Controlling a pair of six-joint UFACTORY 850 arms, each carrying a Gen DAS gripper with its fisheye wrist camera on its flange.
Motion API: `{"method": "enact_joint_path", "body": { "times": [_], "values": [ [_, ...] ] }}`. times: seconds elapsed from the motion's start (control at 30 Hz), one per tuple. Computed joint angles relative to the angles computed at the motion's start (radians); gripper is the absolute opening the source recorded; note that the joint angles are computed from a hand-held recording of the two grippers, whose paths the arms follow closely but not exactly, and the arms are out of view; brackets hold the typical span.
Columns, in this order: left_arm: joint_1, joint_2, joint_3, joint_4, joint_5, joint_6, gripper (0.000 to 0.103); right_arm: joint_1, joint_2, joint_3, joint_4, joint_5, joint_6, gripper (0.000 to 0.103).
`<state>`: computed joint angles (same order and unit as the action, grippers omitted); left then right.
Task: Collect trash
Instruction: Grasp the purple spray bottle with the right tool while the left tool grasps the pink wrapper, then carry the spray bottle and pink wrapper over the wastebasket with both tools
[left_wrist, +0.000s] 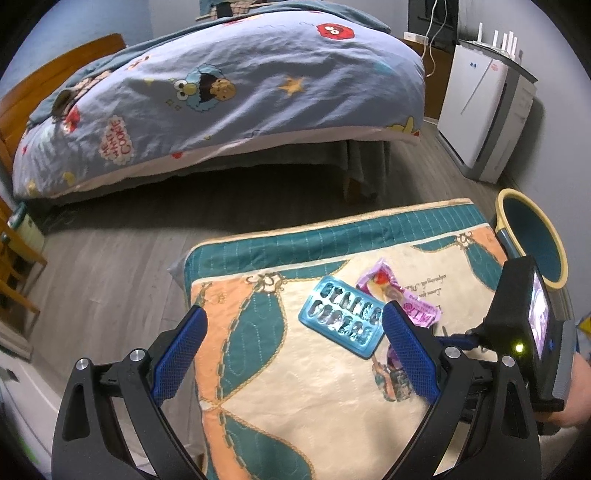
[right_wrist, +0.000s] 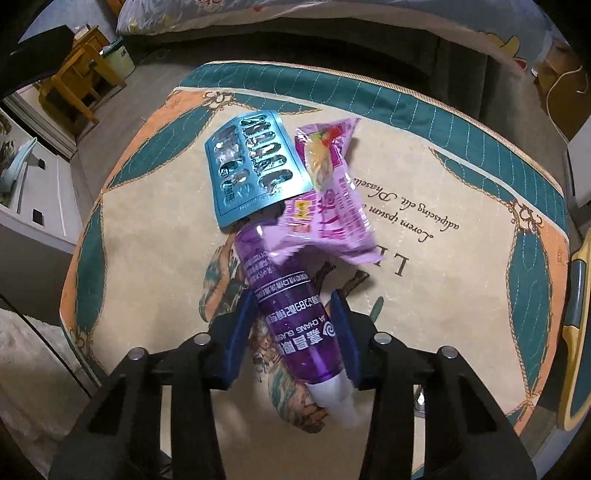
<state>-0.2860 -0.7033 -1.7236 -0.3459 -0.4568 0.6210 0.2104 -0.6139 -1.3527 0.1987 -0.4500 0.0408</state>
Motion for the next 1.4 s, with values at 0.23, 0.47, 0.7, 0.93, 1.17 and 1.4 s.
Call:
{"method": "enact_joint_path", "body": {
  "times": [0.23,0.47,0.7,0.93,1.17,1.4],
  "values": [
    [-0.004,-0.008,-0.013,0.006,-0.009,-0.012,0.095,-0.028,0.091,0.058,0.104,-0.039,-0.063,0.035],
    [-0.027,-0.009,-0.011,-0.021,-0.007,0.036,0.095,-0.091,0.233,0.151,0.057,-0.051,-0.015,0.032],
    [-0.075,-0.046,-0.012,0.118,-0.004,-0.038,0.095,-0.17,0.249,0.184,0.091,0.021,0.066,0.032],
    [-0.133,-0.087,-0.001,0.161,0.028,-0.029,0.095,-0.208,0.246,0.182,0.096,0.043,0.06,0.032],
    [-0.194,-0.096,0.041,0.099,0.04,0.123,0.092,-0.25,0.263,0.197,0.139,0.063,0.042,0.032],
    [-0.219,-0.163,-0.045,0.269,-0.041,-0.037,0.058,-0.278,0.274,0.218,0.205,0.061,-0.025,0.032]
  ]
}}
